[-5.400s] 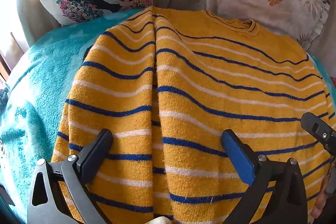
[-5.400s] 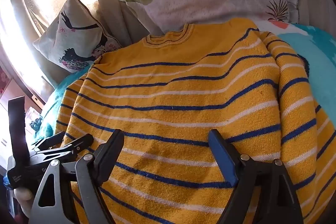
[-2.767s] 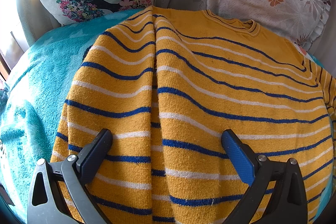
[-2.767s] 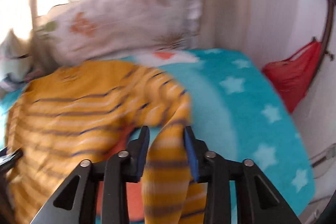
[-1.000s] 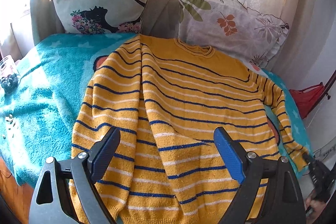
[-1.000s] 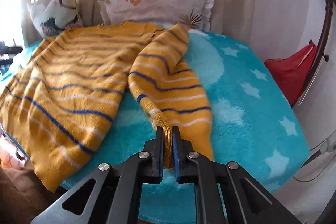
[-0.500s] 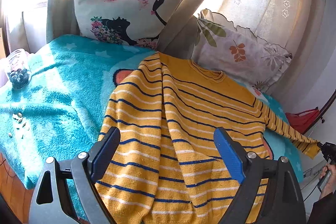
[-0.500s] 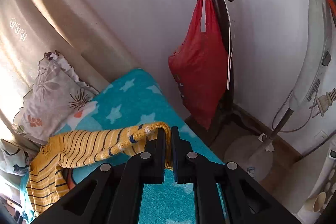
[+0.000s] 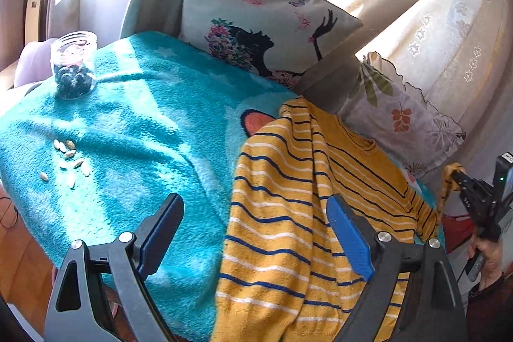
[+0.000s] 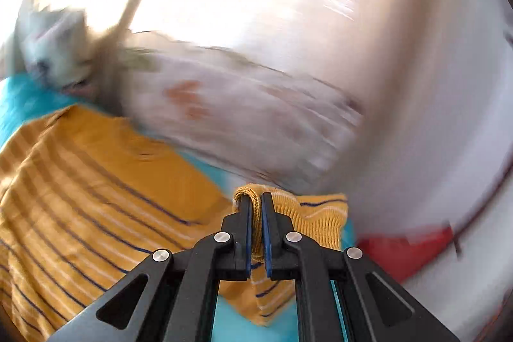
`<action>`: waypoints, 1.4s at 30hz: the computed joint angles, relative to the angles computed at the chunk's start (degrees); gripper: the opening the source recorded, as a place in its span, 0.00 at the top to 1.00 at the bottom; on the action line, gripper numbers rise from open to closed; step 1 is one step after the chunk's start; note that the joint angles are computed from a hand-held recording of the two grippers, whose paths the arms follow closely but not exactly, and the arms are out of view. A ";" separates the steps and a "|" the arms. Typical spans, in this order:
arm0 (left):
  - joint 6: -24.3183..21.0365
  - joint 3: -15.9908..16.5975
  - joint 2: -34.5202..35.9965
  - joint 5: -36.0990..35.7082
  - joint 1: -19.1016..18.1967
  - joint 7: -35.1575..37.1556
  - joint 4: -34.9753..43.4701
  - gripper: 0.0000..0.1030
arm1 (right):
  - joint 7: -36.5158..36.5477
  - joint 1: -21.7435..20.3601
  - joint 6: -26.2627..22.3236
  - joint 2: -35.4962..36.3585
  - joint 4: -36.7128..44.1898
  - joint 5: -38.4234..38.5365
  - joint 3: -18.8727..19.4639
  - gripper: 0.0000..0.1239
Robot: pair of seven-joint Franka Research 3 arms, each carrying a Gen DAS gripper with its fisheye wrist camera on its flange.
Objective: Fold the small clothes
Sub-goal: 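Lift the sleeve with the right gripper and fold it across the sweater body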
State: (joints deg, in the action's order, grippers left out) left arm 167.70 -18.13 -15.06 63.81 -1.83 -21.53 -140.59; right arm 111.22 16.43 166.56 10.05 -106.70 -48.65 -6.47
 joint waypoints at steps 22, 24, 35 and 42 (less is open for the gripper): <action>7.71 -3.18 -2.77 2.10 10.83 -4.79 -7.24 0.13 | -17.24 1.05 -2.61 11.43 7.35 20.79 9.76 0.55; 7.92 -2.92 -1.88 2.53 10.33 -4.78 -6.75 0.13 | -21.34 -0.36 -2.98 12.46 8.15 26.85 11.83 0.55; 6.77 -1.02 -2.93 0.40 8.50 -3.52 -8.12 0.13 | -34.57 1.42 -11.90 23.74 22.09 47.89 17.24 0.69; 8.00 -1.35 -1.15 1.78 10.08 -4.69 -7.67 0.13 | -36.23 1.98 -17.28 26.65 27.88 58.80 15.38 0.96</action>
